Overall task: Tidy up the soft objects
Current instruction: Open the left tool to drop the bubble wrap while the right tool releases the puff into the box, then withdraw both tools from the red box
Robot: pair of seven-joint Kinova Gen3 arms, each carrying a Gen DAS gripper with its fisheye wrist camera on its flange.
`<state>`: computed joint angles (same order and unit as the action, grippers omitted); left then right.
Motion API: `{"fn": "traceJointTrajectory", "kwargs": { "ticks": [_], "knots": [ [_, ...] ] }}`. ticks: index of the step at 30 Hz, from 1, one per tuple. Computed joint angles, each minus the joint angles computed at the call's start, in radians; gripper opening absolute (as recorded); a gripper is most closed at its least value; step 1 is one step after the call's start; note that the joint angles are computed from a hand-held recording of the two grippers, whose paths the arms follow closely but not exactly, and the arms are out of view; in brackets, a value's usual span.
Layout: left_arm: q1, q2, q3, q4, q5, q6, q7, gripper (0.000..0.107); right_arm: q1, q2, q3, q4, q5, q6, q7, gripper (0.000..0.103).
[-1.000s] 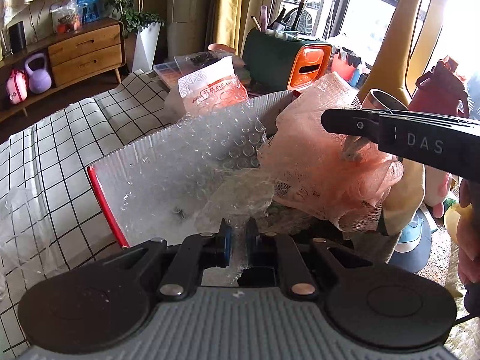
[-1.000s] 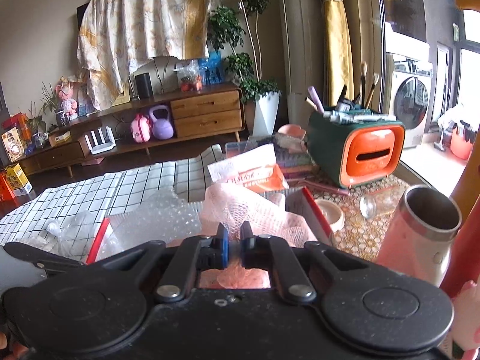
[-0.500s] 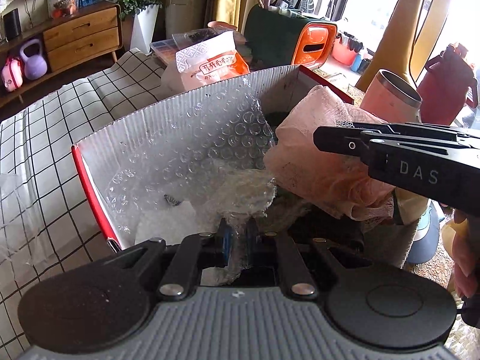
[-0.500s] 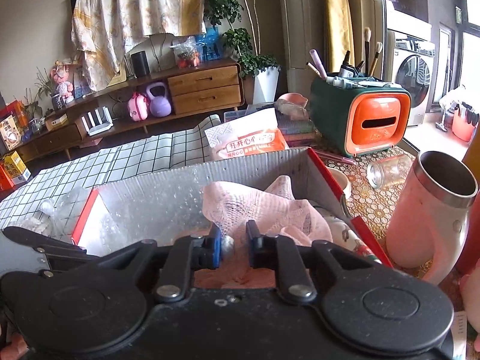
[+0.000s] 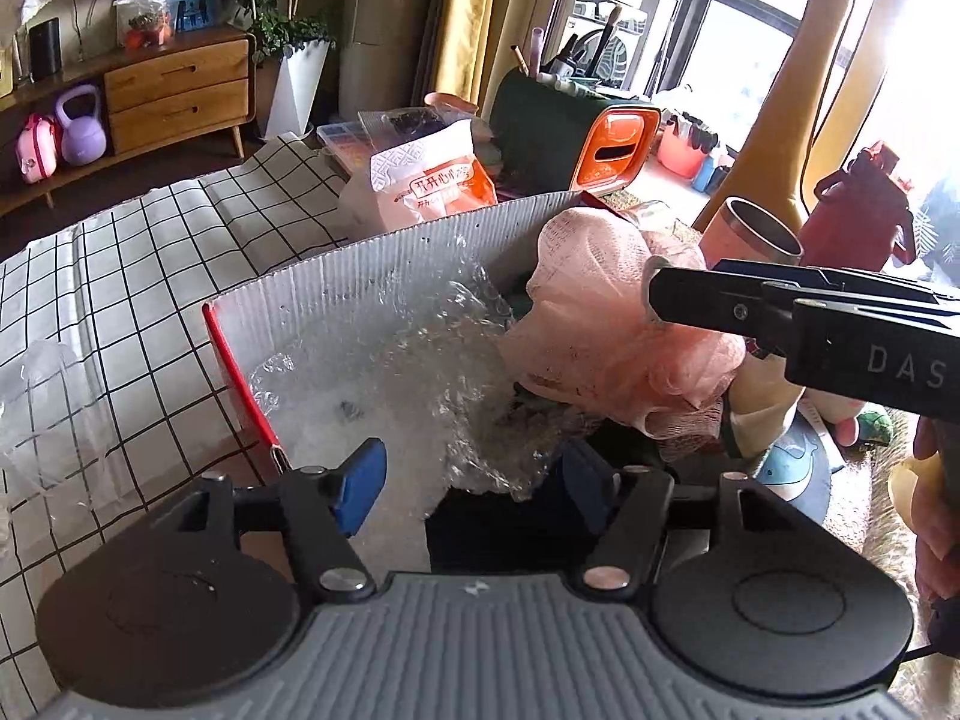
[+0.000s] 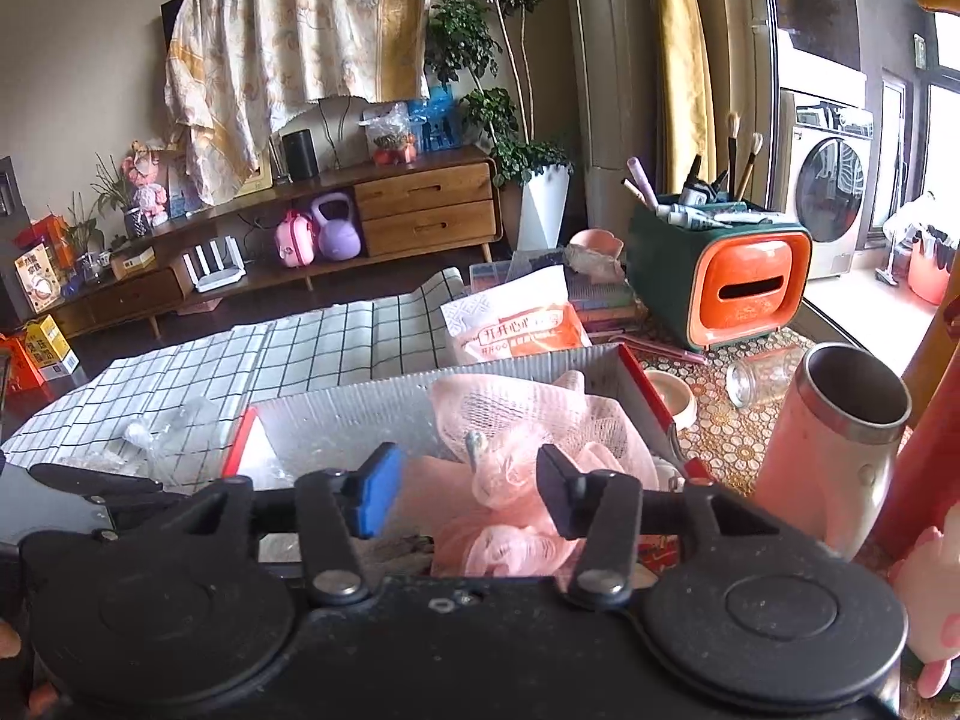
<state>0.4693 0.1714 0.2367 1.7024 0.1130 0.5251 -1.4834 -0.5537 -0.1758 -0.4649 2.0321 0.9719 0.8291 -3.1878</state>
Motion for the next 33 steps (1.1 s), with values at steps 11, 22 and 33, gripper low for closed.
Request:
{"fn": "traceJointTrajectory", "kwargs": {
  "ticks": [11, 22, 33],
  "knots": [
    [-0.039, -0.166, 0.0, 0.109, 0.1, -0.028, -0.062, 0.072, -0.004, -0.079, -0.097, -0.027, -0.061, 0.09, 0.028, 0.069],
    [-0.051, -0.339, -0.065, 0.189, 0.201, 0.02, -0.146, 0.085, -0.021, -0.074, -0.245, -0.108, -0.052, 0.184, 0.049, 0.088],
    [-0.104, -0.487, -0.151, 0.251, 0.234, 0.098, -0.221, 0.099, -0.158, 0.041, -0.247, -0.206, 0.034, 0.235, 0.013, 0.103]
  ]
}}
